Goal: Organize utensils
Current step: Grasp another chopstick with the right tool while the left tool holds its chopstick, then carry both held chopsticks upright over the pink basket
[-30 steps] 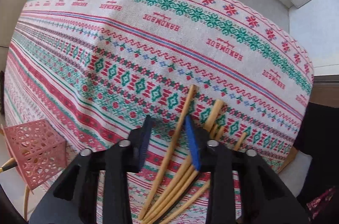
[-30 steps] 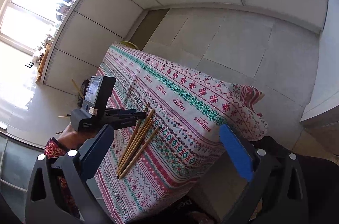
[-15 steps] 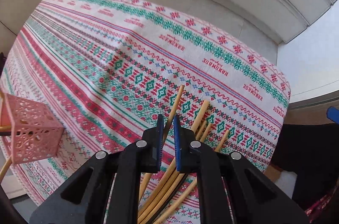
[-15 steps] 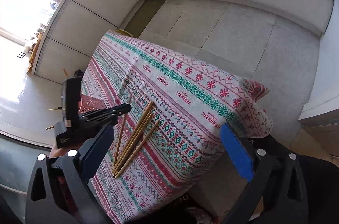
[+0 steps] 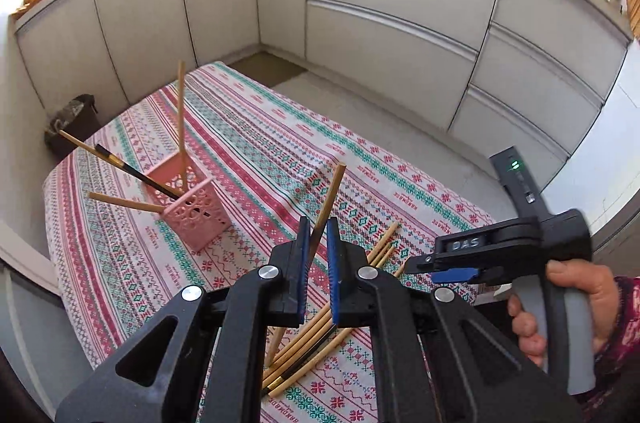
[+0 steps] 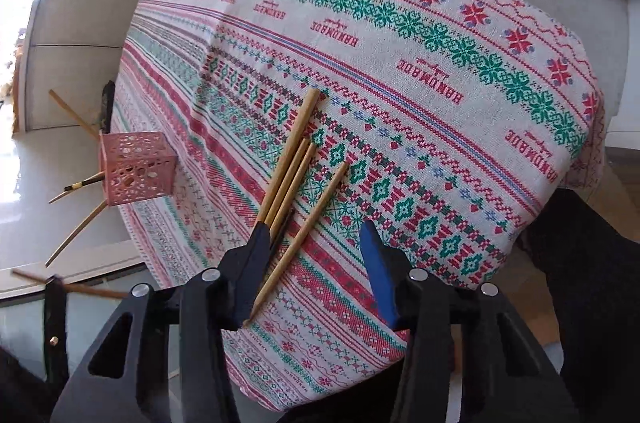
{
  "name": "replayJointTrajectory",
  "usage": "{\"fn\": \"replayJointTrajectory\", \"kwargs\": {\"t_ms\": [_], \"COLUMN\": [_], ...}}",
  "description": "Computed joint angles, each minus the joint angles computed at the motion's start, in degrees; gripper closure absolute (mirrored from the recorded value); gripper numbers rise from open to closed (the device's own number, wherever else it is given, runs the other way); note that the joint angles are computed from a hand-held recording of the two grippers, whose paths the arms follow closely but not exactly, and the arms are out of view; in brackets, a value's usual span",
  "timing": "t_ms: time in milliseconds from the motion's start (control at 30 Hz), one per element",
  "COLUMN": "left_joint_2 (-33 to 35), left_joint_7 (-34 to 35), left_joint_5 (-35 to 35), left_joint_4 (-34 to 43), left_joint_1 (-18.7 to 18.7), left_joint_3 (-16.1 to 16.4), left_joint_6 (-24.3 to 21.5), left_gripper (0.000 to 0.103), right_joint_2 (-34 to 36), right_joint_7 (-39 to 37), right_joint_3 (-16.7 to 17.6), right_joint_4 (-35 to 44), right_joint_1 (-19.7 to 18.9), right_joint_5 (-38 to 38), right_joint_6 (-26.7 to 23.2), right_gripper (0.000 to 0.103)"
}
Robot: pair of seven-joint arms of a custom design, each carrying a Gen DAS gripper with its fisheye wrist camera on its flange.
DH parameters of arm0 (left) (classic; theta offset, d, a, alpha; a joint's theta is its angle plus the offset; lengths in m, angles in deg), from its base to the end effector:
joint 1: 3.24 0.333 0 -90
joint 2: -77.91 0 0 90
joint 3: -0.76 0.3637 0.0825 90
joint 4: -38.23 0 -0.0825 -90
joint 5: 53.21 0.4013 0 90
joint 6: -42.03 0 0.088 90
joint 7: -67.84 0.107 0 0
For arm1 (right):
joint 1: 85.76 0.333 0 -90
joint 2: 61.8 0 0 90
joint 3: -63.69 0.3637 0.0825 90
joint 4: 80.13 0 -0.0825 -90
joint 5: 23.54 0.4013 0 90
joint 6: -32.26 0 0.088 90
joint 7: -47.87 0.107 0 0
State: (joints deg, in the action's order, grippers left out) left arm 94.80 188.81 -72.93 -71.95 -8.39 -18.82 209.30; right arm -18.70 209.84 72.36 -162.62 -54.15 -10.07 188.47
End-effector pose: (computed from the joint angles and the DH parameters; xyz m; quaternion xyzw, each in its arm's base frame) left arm 0.6412 -0.2479 0.4616 -0.4287 0.8260 -0.3284 0.1617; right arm 0.6461 0.4932 0.3314 -0.3548 0.8896 0.1666 0.2346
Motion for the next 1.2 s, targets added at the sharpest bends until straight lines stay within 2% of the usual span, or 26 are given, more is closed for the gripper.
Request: {"fn": "replayJointTrajectory", "kwargs": {"t_ms": [100, 167, 267, 367, 500, 567, 700, 800, 900, 1100, 1200], "left_joint_2": [-2.2, -2.8, -4.3, -6.1, -8.2, -9.4, -11.3, -11.4, -11.6, -12.6, -13.3], "left_joint_7": [4.9, 7.4, 7.8, 12.8, 21.7, 25.7, 34.0, 37.6, 39.8, 48.5, 53.4], "left_joint_5": [-5.9, -8.4, -9.3, -15.5, -25.6, -30.3, -40.2, -44.7, -47.7, -58.7, -64.2], "left_joint_4": [-1.7, -2.2, -3.5, -4.5, -5.3, -5.5, -5.4, -4.7, -4.3, -3.0, -2.6], "left_joint_1": [3.6, 4.1, 3.0, 4.7, 5.6, 5.5, 4.8, 3.6, 1.9, -1.1, -3.0], "left_joint_3": [-3.8, -4.5, -3.4, -5.5, -7.5, -8.0, -8.1, -6.8, -5.2, -2.6, -1.1], "left_joint_6": [2.3, 3.1, 4.3, 5.7, 7.7, 8.5, 8.9, 9.0, 9.4, 8.9, 9.5], "left_gripper": [0.098, 0.098, 0.099, 0.099, 0.099, 0.099, 0.099, 0.099, 0.099, 0.099, 0.099], "right_joint_2": [2.8, 4.6, 6.9, 8.7, 10.1, 10.6, 10.5, 9.8, 6.6, 0.7, -1.9], "right_joint_7": [2.8, 5.0, 6.7, 8.8, 11.1, 12.9, 14.3, 13.6, 14.2, 16.1, 18.3], "right_joint_3": [-1.8, -3.1, -3.4, -4.5, -5.7, -6.6, -7.4, -8.0, -9.9, -18.0, -23.2], "right_joint_4": [5.3, 9.0, 13.2, 16.6, 19.1, 20.0, 19.7, 18.2, 12.2, 4.5, 2.3], "right_joint_1": [1.5, 2.6, 3.0, 4.0, 4.5, 5.0, 5.1, 5.5, 6.9, 13.0, 17.5], "right_joint_5": [-1.4, -2.9, -4.1, -5.7, -7.8, -9.0, -11.2, -13.3, -16.5, -30.1, -39.7], "right_joint_6": [-5.7, -9.3, -12.9, -15.0, -16.7, -17.6, -16.7, -15.4, -9.7, -1.0, 1.0], "right_gripper": [0.064, 0.065, 0.068, 0.069, 0.079, 0.093, 0.095, 0.096, 0.097, 0.097, 0.097]}}
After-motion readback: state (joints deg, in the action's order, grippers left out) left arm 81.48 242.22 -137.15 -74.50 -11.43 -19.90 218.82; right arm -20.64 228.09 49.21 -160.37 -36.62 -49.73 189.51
